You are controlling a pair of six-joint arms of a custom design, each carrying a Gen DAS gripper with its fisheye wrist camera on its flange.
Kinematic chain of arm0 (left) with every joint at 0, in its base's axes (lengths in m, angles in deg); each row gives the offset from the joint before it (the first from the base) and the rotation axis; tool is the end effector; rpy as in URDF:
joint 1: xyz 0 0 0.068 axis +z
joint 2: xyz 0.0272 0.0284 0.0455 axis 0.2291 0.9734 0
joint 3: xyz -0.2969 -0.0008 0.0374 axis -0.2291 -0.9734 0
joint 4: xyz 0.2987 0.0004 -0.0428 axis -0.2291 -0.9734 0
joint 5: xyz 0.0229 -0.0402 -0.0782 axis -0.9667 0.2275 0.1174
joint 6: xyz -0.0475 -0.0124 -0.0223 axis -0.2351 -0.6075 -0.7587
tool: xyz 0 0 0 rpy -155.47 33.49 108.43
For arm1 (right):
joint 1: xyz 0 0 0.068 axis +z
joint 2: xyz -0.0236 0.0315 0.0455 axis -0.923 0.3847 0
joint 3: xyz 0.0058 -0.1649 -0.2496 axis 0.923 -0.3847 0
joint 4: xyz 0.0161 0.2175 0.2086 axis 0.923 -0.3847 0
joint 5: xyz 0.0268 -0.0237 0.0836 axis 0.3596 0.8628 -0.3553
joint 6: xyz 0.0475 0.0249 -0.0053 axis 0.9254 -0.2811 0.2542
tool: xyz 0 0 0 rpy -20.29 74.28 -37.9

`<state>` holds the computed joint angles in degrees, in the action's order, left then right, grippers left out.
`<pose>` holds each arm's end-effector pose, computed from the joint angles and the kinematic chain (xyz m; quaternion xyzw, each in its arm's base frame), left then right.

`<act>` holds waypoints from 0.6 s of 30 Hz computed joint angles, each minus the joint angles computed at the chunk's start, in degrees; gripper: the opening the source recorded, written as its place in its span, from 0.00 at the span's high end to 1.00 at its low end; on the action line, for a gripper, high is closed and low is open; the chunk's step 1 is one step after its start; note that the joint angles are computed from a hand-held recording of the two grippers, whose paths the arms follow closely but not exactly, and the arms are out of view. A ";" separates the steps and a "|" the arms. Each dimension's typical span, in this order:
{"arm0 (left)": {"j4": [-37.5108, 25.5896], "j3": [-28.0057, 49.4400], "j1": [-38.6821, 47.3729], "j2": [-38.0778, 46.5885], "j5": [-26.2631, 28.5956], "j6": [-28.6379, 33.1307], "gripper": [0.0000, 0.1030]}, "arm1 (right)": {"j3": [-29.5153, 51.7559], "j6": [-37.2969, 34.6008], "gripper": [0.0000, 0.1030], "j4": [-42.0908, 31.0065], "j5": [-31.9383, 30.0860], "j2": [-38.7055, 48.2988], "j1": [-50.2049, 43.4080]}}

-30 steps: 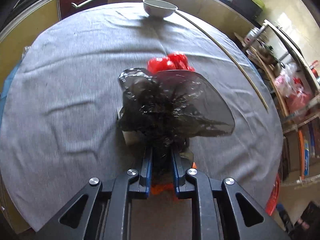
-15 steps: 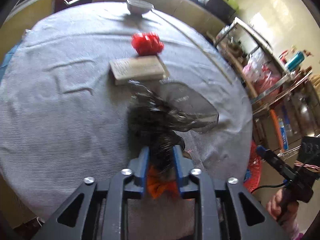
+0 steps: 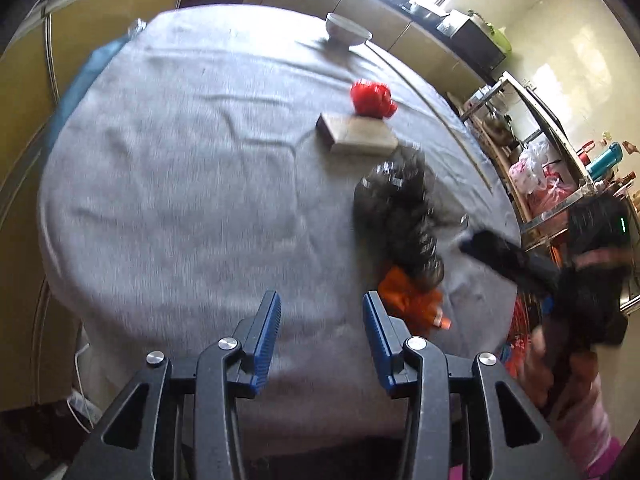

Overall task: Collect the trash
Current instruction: 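Grasp the black bag with the right gripper while the left gripper releases it, then grasp the orange mesh bag with the left gripper and lift it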

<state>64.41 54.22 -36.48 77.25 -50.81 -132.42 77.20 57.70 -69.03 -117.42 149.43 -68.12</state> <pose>0.2025 -0.2287 0.1607 -0.1466 0.9396 -0.2002 0.2358 0.3151 0.0204 0.1762 -0.1813 0.9022 0.3381 0.1972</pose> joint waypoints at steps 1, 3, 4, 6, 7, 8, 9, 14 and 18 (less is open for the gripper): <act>0.30 -0.33 -0.43 -0.01 0.34 -0.28 0.58 | 0.68 1.12 0.37 0.57 1.28 0.89 1.40; -0.06 0.05 -1.29 0.30 0.56 -0.54 0.58 | 2.79 3.87 0.37 1.33 5.77 4.03 5.03; -0.02 0.25 -1.60 0.42 1.03 -0.43 0.58 | 3.95 4.75 0.37 1.57 8.09 5.95 6.61; 0.39 1.00 -2.18 1.18 1.74 -0.02 0.58 | 4.97 5.39 0.42 2.77 10.63 8.51 8.22; 0.24 1.68 -2.50 1.62 1.93 0.18 0.58 | 4.99 5.32 0.59 3.70 10.10 9.26 8.15; 0.33 2.30 -2.77 2.08 2.37 0.42 0.58 | 4.34 5.53 0.58 5.00 9.49 9.11 7.63; 0.63 2.66 -2.87 2.39 2.93 0.58 0.58 | 3.21 5.93 0.58 6.76 8.98 8.23 6.81; 3.30 6.18 -2.79 6.45 7.84 0.89 0.51 | 0.87 6.25 0.59 9.35 5.63 5.23 -0.77; 6.64 9.25 -2.17 11.04 12.02 -1.45 0.42 | 1.43 3.82 0.59 6.76 4.56 4.98 -7.45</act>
